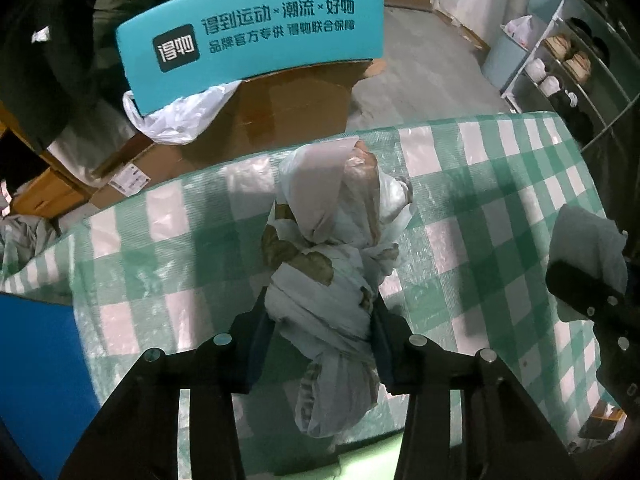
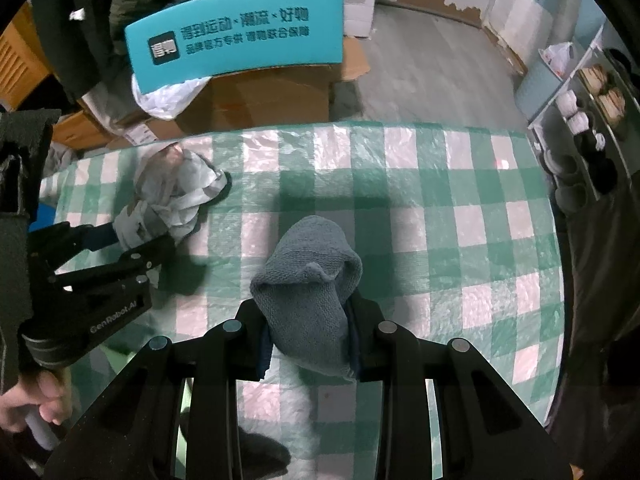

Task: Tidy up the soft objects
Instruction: 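Grasp the grey sock with the right tool while the left tool grasps the white-pink wrapped bundle, then carry the white-pink bundle with the left tool while the right tool carries the grey sock over the box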

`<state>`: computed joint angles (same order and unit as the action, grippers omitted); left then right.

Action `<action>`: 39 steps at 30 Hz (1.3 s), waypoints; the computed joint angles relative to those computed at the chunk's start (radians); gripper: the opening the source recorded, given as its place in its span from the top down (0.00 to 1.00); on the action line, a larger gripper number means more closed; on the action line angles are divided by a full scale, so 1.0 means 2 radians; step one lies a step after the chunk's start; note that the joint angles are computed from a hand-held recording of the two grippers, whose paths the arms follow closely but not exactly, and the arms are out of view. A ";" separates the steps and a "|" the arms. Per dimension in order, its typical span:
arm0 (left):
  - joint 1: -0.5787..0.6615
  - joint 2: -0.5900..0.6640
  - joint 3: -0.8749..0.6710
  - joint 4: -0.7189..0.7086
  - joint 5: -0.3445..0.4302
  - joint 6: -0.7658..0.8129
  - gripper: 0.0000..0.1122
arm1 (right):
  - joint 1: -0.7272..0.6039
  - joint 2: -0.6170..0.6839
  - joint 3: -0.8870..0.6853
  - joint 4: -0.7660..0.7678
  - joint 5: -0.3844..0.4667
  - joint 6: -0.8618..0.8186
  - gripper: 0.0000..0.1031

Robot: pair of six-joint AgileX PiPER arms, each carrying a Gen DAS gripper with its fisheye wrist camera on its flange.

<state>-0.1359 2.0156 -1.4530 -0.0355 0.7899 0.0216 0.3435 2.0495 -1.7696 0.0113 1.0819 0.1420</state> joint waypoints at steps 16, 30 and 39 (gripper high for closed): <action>0.036 -0.115 0.069 -0.002 0.009 0.038 0.60 | 0.028 -0.075 0.036 0.004 -0.002 0.008 0.73; 0.076 -0.229 0.151 -0.005 0.018 0.077 0.61 | 0.064 -0.140 0.056 0.001 0.004 0.002 0.73; 0.120 -0.299 0.179 -0.048 0.037 0.125 0.61 | 0.094 -0.159 0.048 0.008 0.012 -0.003 0.73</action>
<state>0.1032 1.4176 -1.0941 -0.1310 0.8629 0.2706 0.5316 1.7325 -1.6732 0.0272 1.1060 0.1355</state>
